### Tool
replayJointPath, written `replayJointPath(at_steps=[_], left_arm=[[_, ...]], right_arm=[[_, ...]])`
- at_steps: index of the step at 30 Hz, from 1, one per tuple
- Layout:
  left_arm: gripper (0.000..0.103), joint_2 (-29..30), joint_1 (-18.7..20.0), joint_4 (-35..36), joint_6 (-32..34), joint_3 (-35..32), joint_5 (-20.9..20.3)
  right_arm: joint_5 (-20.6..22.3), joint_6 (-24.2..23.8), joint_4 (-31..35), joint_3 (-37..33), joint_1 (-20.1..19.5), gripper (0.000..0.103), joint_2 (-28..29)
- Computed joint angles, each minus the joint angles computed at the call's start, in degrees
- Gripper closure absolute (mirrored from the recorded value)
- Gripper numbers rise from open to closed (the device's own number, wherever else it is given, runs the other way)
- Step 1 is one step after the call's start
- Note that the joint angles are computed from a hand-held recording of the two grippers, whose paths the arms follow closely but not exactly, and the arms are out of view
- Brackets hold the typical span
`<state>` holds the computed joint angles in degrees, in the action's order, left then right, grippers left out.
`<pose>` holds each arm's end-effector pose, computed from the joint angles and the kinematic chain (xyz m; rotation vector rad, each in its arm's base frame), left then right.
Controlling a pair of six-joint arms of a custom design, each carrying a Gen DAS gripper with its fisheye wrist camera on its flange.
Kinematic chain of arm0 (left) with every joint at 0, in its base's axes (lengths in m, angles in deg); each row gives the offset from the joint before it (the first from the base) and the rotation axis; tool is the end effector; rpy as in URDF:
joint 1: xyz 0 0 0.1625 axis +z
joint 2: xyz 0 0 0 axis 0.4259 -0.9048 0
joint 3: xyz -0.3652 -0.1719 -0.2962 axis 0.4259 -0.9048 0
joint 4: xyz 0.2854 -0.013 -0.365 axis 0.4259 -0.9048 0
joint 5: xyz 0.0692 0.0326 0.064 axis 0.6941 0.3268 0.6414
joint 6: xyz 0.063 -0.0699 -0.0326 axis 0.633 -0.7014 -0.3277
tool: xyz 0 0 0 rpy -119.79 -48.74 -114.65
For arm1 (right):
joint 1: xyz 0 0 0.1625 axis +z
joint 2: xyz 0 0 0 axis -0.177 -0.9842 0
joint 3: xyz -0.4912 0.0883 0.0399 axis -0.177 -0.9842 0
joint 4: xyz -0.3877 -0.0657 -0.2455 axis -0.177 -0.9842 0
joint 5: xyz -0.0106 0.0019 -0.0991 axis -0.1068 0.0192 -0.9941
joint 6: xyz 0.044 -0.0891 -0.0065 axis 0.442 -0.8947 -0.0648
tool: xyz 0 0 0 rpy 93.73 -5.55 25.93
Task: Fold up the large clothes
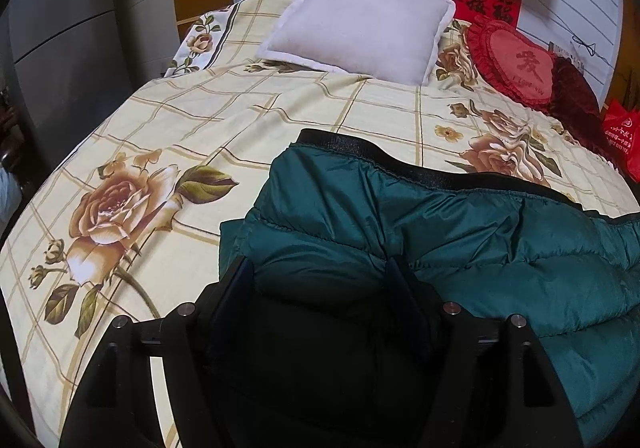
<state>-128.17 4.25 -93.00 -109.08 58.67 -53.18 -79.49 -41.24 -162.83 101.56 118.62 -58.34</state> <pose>-0.1099 -0.3162 0.1892 -0.3005 1.9508 -1.0838 0.2311 -0.4107 0.1619 0.8780 -2.3791 0.7505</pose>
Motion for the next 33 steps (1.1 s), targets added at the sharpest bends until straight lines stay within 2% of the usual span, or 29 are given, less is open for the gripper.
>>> replayJointPath(at_steps=[2, 4, 6, 8, 10, 14, 19, 23, 25, 29, 33], left_arm=[[0.023, 0.1, 0.0, 0.1, -0.1, -0.1, 0.0], [0.023, 0.0, 0.0, 0.2, -0.1, -0.1, -0.1], [0.023, 0.1, 0.0, 0.2, -0.2, -0.1, -0.1], [0.023, 0.0, 0.0, 0.1, 0.0, 0.0, -0.1], [0.023, -0.4, -0.3, -0.3, 0.4, 0.2, -0.2], [0.023, -2.8, -2.2, -0.5, 0.6, 1.1, -1.1], [0.023, -5.3, -6.2, 3.7, -3.8, 1.2, -3.8], [0.023, -6.0, -10.0, 7.4, -6.0, 0.8, -6.9], [0.023, -7.2, -12.3, 9.1, -7.3, 0.8, -8.7], [0.023, -9.4, -17.9, 14.2, -11.7, 0.7, -13.0], [0.023, -13.6, -23.3, 15.9, -13.2, 1.9, -16.6]], right_arm=[[-1.4, -1.0, -0.5, 0.4, -0.3, 0.013, 0.7], [-0.8, -1.9, -2.1, 0.6, -1.7, 0.011, 1.9], [0.1, -1.4, -2.9, 0.3, -2.7, 0.006, 3.0], [-0.9, -1.1, -3.0, -0.2, -2.4, 0.005, 3.8], [-2.0, 0.2, -1.0, -0.3, -1.6, 0.005, 2.9], [0.4, 2.2, 0.7, 2.0, -1.1, 0.006, -1.3], [1.4, 2.6, 0.3, 5.3, -0.7, 0.006, -5.4], [-1.0, 4.0, 3.3, 4.9, -2.1, 0.005, -4.4], [-1.9, 3.5, 2.6, 4.9, -1.6, 0.005, -4.0], [1.9, 5.8, 6.2, 5.6, -1.1, 0.005, -7.8], [2.1, 5.9, 6.5, 6.4, -0.6, 0.002, -10.6]])
